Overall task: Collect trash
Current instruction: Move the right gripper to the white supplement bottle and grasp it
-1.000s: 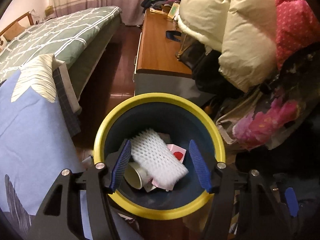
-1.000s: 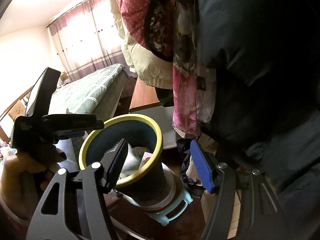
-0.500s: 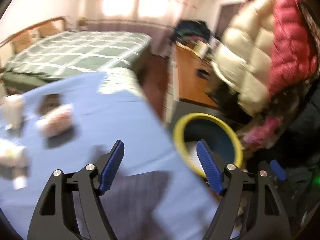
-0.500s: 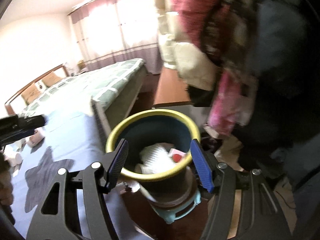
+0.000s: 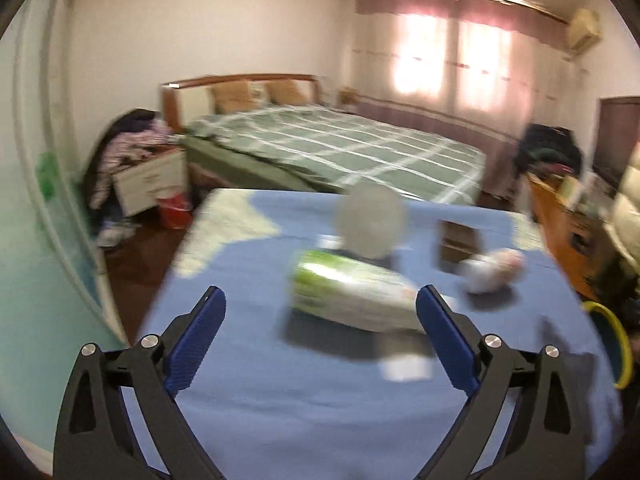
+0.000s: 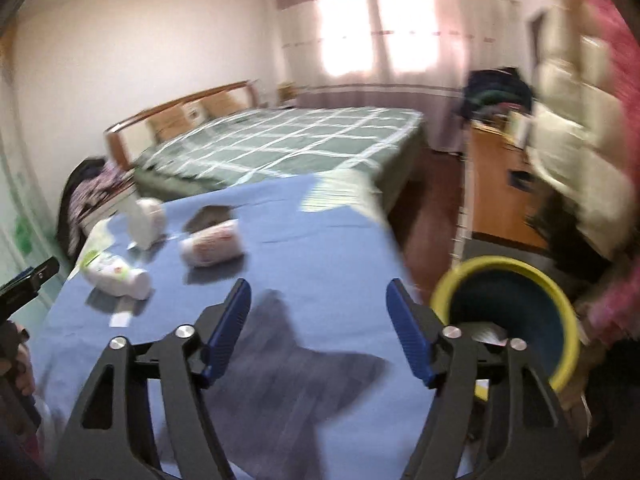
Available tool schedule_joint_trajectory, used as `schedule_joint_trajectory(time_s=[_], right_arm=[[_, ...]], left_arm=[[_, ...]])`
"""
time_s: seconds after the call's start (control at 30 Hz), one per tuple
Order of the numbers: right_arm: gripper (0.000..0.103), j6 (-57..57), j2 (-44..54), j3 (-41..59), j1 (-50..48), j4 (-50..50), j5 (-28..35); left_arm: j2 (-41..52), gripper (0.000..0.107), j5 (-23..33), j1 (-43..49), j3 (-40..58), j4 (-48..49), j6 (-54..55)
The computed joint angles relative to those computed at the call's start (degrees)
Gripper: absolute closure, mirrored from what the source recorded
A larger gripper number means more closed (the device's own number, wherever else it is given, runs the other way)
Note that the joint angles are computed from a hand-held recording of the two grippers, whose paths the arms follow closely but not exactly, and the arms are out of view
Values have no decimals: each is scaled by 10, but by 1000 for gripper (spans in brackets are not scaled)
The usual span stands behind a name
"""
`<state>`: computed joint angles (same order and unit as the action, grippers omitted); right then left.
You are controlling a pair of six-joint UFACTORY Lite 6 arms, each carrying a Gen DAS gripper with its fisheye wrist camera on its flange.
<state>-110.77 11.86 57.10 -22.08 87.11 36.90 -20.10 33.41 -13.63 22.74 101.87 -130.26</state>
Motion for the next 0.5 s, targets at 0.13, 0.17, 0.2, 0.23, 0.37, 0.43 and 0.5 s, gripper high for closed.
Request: schedule_joint_trajectory(time_s=[0.13, 0.17, 0.2, 0.23, 0.37, 0.43, 0.5], right_arm=[[14, 2, 49, 55, 114, 3, -44], [12, 13, 72, 80, 138, -7, -55], [12, 23, 87, 96, 157, -15, -68], [11, 36, 110, 122, 181, -27, -88], [8, 60, 192, 208, 243, -47, -149], [8, 96, 224, 243, 262, -78, -171], [8, 177, 263, 294, 278, -153, -182]], left_arm=[[-13, 10, -14, 116, -53, 147, -105], [-16, 10, -21, 137, -62, 179, -135], [-14, 10, -31, 161, -68, 224, -176], [-9, 10, -43, 187, -71, 273, -217], [30, 10, -48, 198, -60, 323, -280], [24, 10, -37, 183, -65, 293, -259], [23, 10, -33, 179, -66, 296, -266]])
